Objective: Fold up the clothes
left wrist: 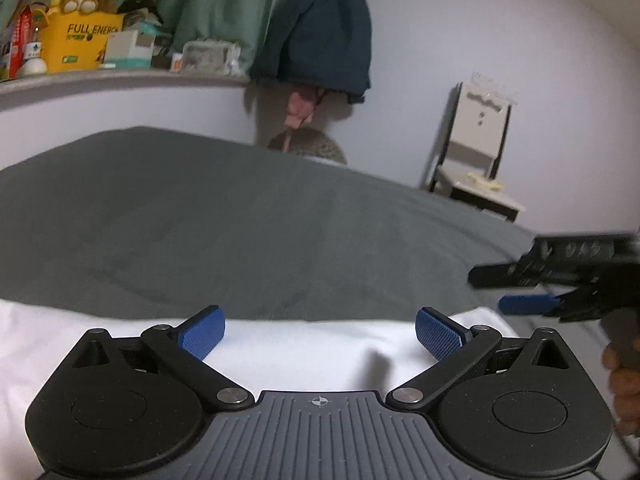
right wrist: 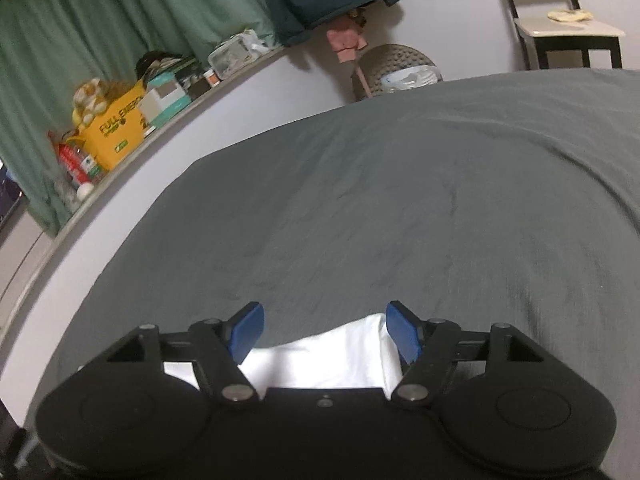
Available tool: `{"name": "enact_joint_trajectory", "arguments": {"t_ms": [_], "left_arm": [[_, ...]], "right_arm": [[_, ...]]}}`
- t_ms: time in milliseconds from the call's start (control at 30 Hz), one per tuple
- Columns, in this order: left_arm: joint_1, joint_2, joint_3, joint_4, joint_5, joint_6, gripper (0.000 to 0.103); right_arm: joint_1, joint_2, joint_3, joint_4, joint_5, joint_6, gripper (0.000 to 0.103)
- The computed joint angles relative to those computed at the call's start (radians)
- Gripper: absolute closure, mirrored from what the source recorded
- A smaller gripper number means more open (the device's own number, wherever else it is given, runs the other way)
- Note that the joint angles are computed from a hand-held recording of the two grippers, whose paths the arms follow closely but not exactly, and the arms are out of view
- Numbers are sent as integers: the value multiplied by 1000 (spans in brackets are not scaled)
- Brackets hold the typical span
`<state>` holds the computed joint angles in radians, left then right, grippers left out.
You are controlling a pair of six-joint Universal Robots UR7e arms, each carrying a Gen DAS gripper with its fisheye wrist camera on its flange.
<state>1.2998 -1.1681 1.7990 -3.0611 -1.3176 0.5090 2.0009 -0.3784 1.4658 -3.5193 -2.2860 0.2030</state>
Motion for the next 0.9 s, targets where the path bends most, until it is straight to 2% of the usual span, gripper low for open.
{"name": "enact_joint_trajectory", "arguments": {"t_ms": [100, 267, 333, 433, 500, 633, 733, 833, 900], "left_arm": [[-5, 24, 0, 21, 63, 5, 0], [-8, 39, 16, -17, 92, 9, 0], [-22, 20, 31, -17, 107, -26, 0], [-29, -31, 85, -37, 84, -74, 0], [-34, -44, 101, 4, 108, -104, 0], [-35, -48, 140, -28, 140, -47, 0], [-59, -82, 143, 38, 178, -140, 0], [-58, -135, 185, 84, 165, -225, 0], [-56, -157, 234, 54, 165, -180, 0]], "right_arm": [[-14, -5, 5, 14, 22, 16, 36], [-31, -6, 4, 31, 40, 20, 36], [-34, -11, 9, 29, 47, 26, 36], [-33, -17, 23, 10, 54, 31, 35], [-31, -18, 26, 3, 50, 31, 32], [-28, -18, 27, 8, 46, 29, 31], [-26, -20, 27, 13, 40, 28, 31], [-25, -24, 33, -5, 41, 33, 29], [-24, -24, 33, -3, 37, 32, 28]]}}
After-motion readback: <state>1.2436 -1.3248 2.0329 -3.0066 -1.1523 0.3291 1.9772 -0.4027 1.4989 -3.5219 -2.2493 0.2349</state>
